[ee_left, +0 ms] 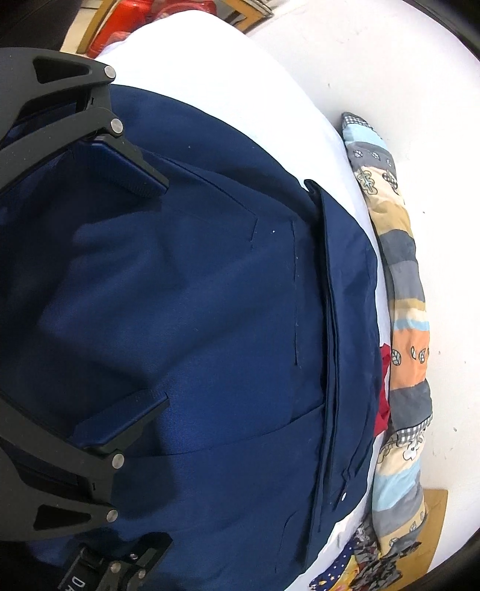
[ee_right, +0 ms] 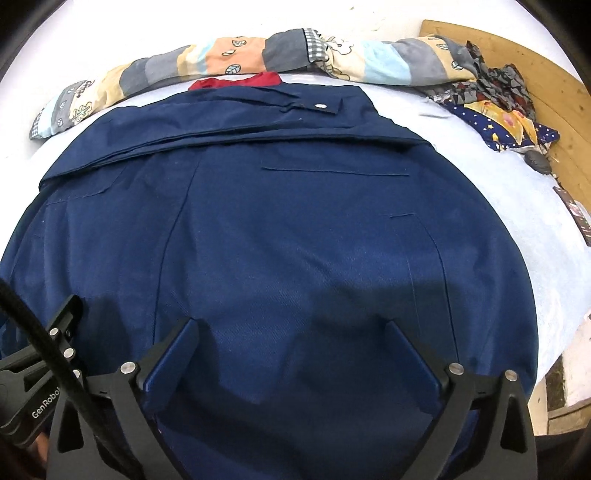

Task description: Fold large clothes

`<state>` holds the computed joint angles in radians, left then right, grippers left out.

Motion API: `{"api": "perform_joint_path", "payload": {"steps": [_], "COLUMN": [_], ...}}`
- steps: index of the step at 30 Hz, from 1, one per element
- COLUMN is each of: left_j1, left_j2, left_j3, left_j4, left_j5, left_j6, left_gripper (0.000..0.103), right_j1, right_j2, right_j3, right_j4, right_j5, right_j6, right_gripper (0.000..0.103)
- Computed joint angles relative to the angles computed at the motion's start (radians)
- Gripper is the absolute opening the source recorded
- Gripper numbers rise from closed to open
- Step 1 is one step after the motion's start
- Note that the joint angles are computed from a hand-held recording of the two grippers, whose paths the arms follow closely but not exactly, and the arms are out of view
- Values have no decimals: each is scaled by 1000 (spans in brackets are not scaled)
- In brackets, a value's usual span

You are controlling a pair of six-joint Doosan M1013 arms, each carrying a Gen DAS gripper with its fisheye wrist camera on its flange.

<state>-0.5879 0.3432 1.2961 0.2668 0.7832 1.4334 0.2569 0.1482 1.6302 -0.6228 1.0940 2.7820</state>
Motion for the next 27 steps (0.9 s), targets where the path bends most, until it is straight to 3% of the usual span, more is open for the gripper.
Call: {"api": "perform_joint_path", "payload": {"steps": [27], "left_j1": [-5], "left_j2": [-5], "left_j3": [12], "left_j4": [25], "left_j5": [-21], "left_j6": [-41], "left_gripper": [103], "right_j1": [8], "right_j2": [-4], "right_j3": [8], "right_j4": [-16], "right_j5": [8], "right_j6": [41], "right_gripper": [103]}}
